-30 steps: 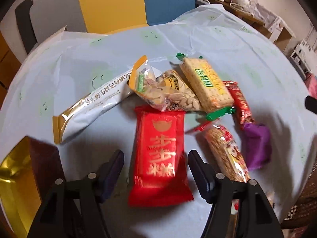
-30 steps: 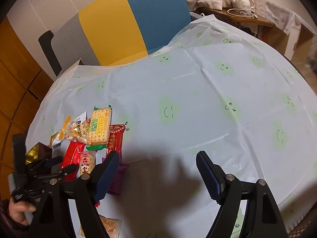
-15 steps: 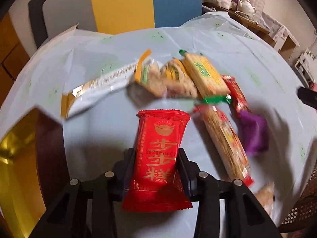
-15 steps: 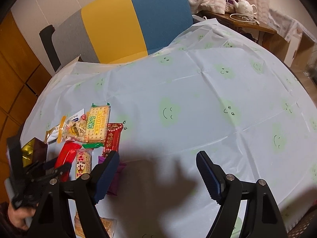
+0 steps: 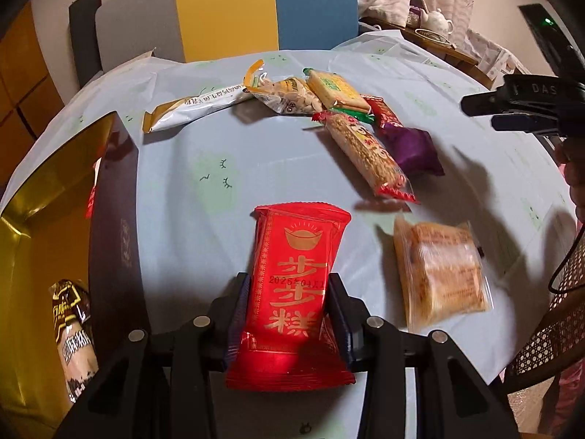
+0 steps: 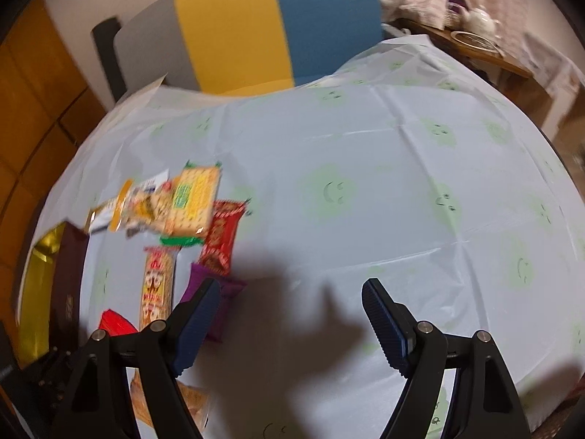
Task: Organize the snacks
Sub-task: 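Grasp the clear pastry bag with the right gripper while the left holds the red packet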
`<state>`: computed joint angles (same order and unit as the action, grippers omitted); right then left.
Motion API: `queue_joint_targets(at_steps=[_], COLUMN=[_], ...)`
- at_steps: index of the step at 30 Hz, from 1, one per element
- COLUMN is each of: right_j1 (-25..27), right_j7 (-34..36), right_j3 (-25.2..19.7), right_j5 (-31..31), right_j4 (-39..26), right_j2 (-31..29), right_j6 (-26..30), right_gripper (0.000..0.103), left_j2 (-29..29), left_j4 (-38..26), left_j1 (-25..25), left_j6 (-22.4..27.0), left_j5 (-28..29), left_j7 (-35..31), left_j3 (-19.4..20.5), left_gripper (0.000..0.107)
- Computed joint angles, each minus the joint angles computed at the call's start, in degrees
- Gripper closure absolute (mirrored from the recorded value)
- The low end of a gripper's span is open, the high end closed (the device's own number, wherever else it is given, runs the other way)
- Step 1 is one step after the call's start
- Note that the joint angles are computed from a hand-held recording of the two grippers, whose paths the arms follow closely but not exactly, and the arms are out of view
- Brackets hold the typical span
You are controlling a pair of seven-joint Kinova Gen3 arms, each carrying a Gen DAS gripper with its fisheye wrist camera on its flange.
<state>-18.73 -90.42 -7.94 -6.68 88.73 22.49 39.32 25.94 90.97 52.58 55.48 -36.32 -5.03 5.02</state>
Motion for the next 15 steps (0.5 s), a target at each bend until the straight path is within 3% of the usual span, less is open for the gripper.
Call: queue_joint_targets(at_steps=[4,8,11,13,15], right_j1=[1.39,8.38,11.42,10.46,6.17], right_j7=[8.5,17.82,24.81,28.51,32.33], right_j3=[-1.81,-12.16,-19.45,-20.22,-16.74], right_j5=[-5.82,-8.9,-8.2,-7.59,-7.75], right_j4=[-2.35,-3.13,-3.59,-3.35,-2.95], right_j2=[2.15,3.33,3.66,3.32,2.2], right_j6=[5.71,10.52,14.52,16.26,18.06], right_gripper=[0.023,0.021,0.007,0.007,0.002], left_j2=[-0.23,-1.83,-2.09,-2.28,-2.22], left_j4=[1.19,3.7,4.34,4.72,4.81], left_j1=[0.97,0.82,0.48,0.53,0.56], left_j6=[-0.98,-3.44,-4.28,-4.64,-4.69], left_j5=[-1.02,-1.57,-2.03,-2.36,-2.71], left_j7=[2.02,3.79,4.19,4.66,4.89], left_j3=[-0.23,-0.07,0.15,0.22,0.27], left_gripper=[0.065,0.065,0.065,0.065,0.065])
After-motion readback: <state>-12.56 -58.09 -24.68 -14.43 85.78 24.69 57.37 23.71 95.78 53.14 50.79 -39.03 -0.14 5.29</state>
